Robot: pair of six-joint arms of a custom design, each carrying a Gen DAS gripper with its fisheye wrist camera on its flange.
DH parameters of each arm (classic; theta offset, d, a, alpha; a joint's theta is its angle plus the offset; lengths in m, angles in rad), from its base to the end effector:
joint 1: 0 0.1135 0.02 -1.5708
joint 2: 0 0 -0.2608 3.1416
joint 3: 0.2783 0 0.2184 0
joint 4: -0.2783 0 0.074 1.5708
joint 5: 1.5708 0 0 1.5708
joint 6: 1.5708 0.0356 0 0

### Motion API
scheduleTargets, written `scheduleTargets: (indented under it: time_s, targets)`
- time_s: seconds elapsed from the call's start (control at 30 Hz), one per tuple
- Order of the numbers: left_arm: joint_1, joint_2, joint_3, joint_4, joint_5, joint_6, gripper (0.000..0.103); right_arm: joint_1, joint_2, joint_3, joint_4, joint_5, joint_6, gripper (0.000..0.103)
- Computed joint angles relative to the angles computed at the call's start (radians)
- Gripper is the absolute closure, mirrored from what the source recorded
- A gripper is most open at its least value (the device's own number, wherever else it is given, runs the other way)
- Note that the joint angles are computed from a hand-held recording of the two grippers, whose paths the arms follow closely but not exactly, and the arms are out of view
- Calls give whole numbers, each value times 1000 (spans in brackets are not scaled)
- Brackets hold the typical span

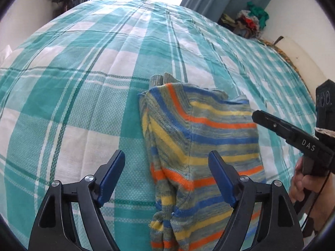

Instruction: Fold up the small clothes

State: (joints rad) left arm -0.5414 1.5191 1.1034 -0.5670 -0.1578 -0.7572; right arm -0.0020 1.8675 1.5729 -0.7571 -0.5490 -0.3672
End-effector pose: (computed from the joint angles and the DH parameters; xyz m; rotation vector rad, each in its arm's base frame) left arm 0.2458 -0.1413 0.2532 -0.3371 2.5422 -0.3080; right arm 0.3664 0.0178 0.2687 -0.6329 2.4058 0.5658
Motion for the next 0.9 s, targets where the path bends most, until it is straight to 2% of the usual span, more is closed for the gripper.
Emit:
scheduleTargets:
  time_s: [0.07,0.1,0.13,0.17,0.23,0.3,0.37,0.4,0.43,0.5,0.53,0.57,0.63,0.7,0.8,0.9]
  targets:
    - [17,80,5,-18,13,25,20,42,144,108,-70,64,18,54]
    - [18,58,-24,2,19,24,20,64,196,117,-78,124,24,54]
    - [9,20,-36,-12,12,7,21,69,198,80,-39,139,20,54]
    - [-8,-30,-44,-34,0,-14,22,70,150,19,18,144,18,54]
    - [-69,-141,-71,-63,-42,-44,21,56,25,-72,50,141,11,54]
    - [-160,-211,-89,-100,-92,-82,14,-13,-124,-175,24,12,-51,54]
    - [-258,-204,-90,-163,-159,-139,12,-80,-277,-306,-14,-40,-141,52]
    - [-291,-171,-80,-207,-183,-167,12,-111,-334,-378,-34,-62,-193,45]
    - [-317,-134,-62,-262,-202,-205,13,-129,-365,-446,-56,-56,-248,42]
    - [-343,-124,-55,-316,-213,-270,16,-112,-392,-579,-54,100,-319,41]
    - [-367,-148,-55,-335,-228,-301,16,-131,-428,-635,-47,121,-336,41]
    - [-398,-163,-45,-366,-261,-335,15,-182,-482,-668,-68,80,-359,41]
    - [-462,-163,1,-464,-336,-404,11,-291,-572,-671,-171,-6,-418,41]
    - [-496,-154,36,-526,-370,-440,10,-385,-635,-654,-255,-69,-480,39]
    - [-505,-156,62,-563,-373,-456,10,-452,-676,-637,-317,-98,-528,38]
    - [-519,-151,88,-597,-396,-469,10,-460,-674,-627,-335,-91,-512,38]
